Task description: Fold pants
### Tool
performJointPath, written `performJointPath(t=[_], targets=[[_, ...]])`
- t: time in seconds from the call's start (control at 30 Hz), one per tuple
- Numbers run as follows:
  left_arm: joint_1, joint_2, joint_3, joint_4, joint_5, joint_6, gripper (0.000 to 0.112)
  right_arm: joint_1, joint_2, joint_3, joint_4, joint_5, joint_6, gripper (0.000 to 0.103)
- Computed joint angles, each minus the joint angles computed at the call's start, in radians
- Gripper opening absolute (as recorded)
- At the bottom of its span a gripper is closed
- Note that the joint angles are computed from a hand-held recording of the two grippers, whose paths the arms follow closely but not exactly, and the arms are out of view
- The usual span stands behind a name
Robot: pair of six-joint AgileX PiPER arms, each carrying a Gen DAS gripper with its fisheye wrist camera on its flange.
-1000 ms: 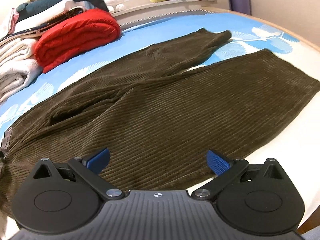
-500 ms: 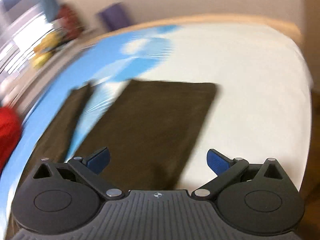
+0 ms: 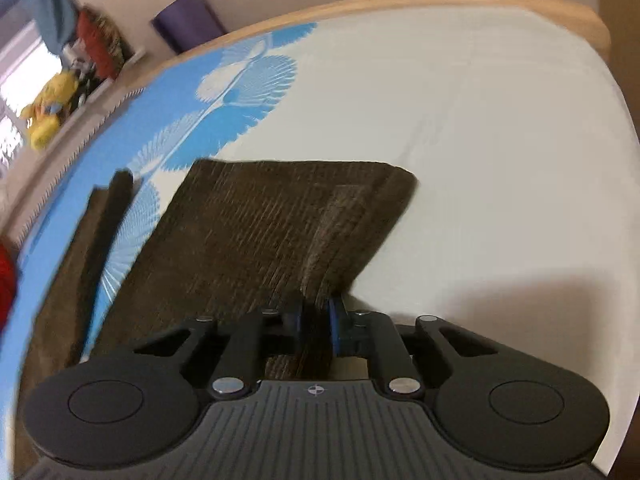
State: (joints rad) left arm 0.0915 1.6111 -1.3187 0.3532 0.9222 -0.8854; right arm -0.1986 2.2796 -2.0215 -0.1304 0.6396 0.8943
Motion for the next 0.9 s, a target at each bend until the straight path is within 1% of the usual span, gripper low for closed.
performJointPath(t=[0.03, 0.1, 0.17, 0.2, 0.3, 0.33, 0.37, 0.4, 0.43, 0.47, 0.5, 0.53, 0.57, 0.6, 0.63, 0.7, 0.73, 0.77, 0.8, 0.83, 0.87, 0.9], targets=[[0.004, -0.012, 0.003, -0.002, 0.002, 0.009, 0.011, -0.012, -0.020, 0.025, 0.019, -0.004, 0.020, 0.011], [0.011, -0.035, 0.008, -0.003, 0.004, 0.036, 0.011, -0.019, -0.075, 0.103, -0.014, -0.017, 0.101, 0.010], [0.019, -0.064, 0.013, -0.013, 0.011, 0.075, 0.011, -0.036, -0.130, 0.167, 0.006, -0.001, 0.097, 0.010], [0.020, -0.072, 0.013, -0.018, 0.013, 0.087, 0.011, -0.053, -0.160, 0.210, 0.043, -0.012, 0.073, 0.010], [0.040, -0.072, 0.018, -0.048, -0.002, 0.169, 0.011, -0.076, -0.244, 0.336, 0.075, -0.063, 0.061, 0.010], [0.050, -0.068, 0.028, -0.059, -0.017, 0.180, 0.012, -0.084, -0.250, 0.349, 0.094, -0.059, 0.020, 0.010], [0.061, -0.063, 0.039, -0.075, -0.033, 0.194, 0.013, -0.087, -0.244, 0.345, 0.088, -0.033, 0.007, 0.012], [0.070, -0.059, 0.048, -0.091, -0.042, 0.210, 0.019, -0.082, -0.228, 0.333, 0.053, -0.004, 0.019, 0.013], [0.072, -0.062, 0.061, -0.087, -0.052, 0.200, 0.022, -0.077, -0.224, 0.341, 0.015, -0.013, 0.031, 0.013], [0.065, -0.069, 0.068, -0.065, -0.048, 0.170, 0.043, -0.061, -0.226, 0.352, -0.062, -0.026, 0.081, 0.027], [0.055, -0.078, 0.073, -0.042, -0.040, 0.146, 0.065, -0.042, -0.233, 0.352, -0.162, -0.002, 0.159, 0.040], [0.044, -0.095, 0.081, -0.020, -0.042, 0.129, 0.074, -0.024, -0.240, 0.337, -0.262, 0.054, 0.237, 0.070], [0.026, -0.115, 0.092, 0.014, -0.050, 0.101, 0.089, 0.003, -0.239, 0.307, -0.362, 0.129, 0.305, 0.078], [-0.006, -0.134, 0.096, 0.071, -0.048, 0.051, 0.092, 0.029, -0.259, 0.309, -0.462, 0.166, 0.360, 0.077], [-0.034, -0.148, 0.097, 0.116, -0.055, 0.021, 0.092, 0.058, -0.288, 0.343, -0.562, 0.163, 0.435, 0.077], [-0.086, -0.151, 0.072, 0.167, -0.077, 0.021, 0.102, 0.122, -0.359, 0.447, -0.761, 0.106, 0.620, 0.077], [-0.117, -0.138, 0.050, 0.204, -0.089, 0.005, 0.103, 0.150, -0.395, 0.496, -0.826, 0.067, 0.677, 0.077], [-0.151, -0.121, 0.035, 0.261, -0.119, -0.029, 0.103, 0.185, -0.419, 0.522, -0.866, 0.047, 0.699, 0.079], [-0.178, -0.098, 0.020, 0.309, -0.150, -0.054, 0.103, 0.226, -0.436, 0.538, -0.900, 0.008, 0.703, 0.080], [-0.203, -0.063, 0.003, 0.364, -0.192, -0.083, 0.103, 0.265, -0.442, 0.542, -0.920, -0.032, 0.689, 0.085], [-0.216, -0.023, -0.012, 0.417, -0.249, -0.111, 0.103, 0.303, -0.440, 0.537, -0.921, -0.085, 0.653, 0.091], [-0.224, 0.023, -0.024, 0.482, -0.312, -0.149, 0.103, 0.333, -0.431, 0.526, -0.885, -0.152, 0.585, 0.092]])
